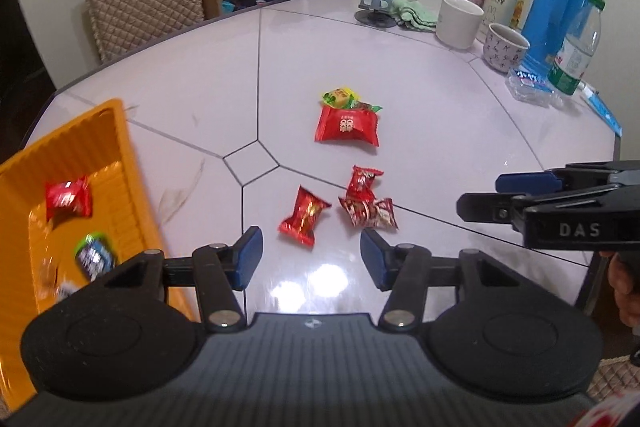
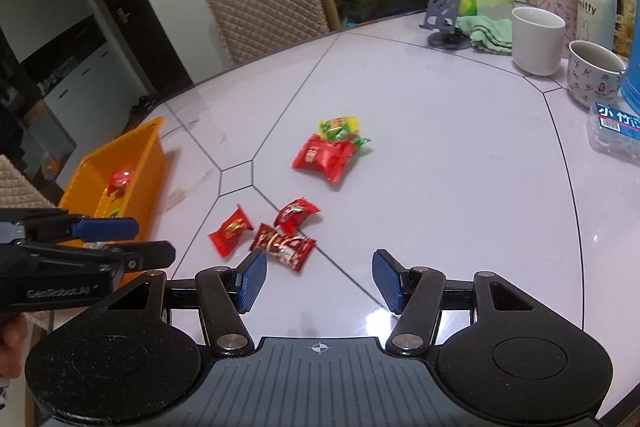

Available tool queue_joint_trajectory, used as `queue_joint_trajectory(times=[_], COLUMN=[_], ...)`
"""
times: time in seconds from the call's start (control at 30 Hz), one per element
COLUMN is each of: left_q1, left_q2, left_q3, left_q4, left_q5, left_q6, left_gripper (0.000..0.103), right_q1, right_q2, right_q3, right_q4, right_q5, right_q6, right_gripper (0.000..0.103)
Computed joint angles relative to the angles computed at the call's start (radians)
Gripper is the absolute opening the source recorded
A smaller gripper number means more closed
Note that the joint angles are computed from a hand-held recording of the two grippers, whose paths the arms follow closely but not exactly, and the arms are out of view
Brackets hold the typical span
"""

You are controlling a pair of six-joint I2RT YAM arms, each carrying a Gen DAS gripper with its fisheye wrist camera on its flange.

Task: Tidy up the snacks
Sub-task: 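Lower the left tool onto the red gold-printed candy and close it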

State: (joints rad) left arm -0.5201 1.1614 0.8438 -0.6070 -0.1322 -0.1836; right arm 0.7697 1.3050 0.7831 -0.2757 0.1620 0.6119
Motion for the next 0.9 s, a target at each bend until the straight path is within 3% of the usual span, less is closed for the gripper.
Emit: queue_joint_trajectory(times=[0.3,0.6,0.9], left_q1=[0.063,0.095,0.097], left_q2=[0.233,0.385,0.443], left_q3=[0.082,0.171,0.188], left_q4=[0.082,0.063,0.073], left_q5=[0.053,0.107,0.099], left_q6=[0.112,0.181,0.187], left_gripper=[0.046,0.040,0.019], right_q1=[-0.060,-0.111,-0.143], right_q2=[0.046,0.074,0.107], right_q3=[0.010,0.017,0.032], right_q4=[0.029,0.043,0.056], right_q5=[-0.023,-0.040,-0.051], right_q6=[-0.009,-0.005,-0.010], right_gripper=[0.059,0.059,0.059])
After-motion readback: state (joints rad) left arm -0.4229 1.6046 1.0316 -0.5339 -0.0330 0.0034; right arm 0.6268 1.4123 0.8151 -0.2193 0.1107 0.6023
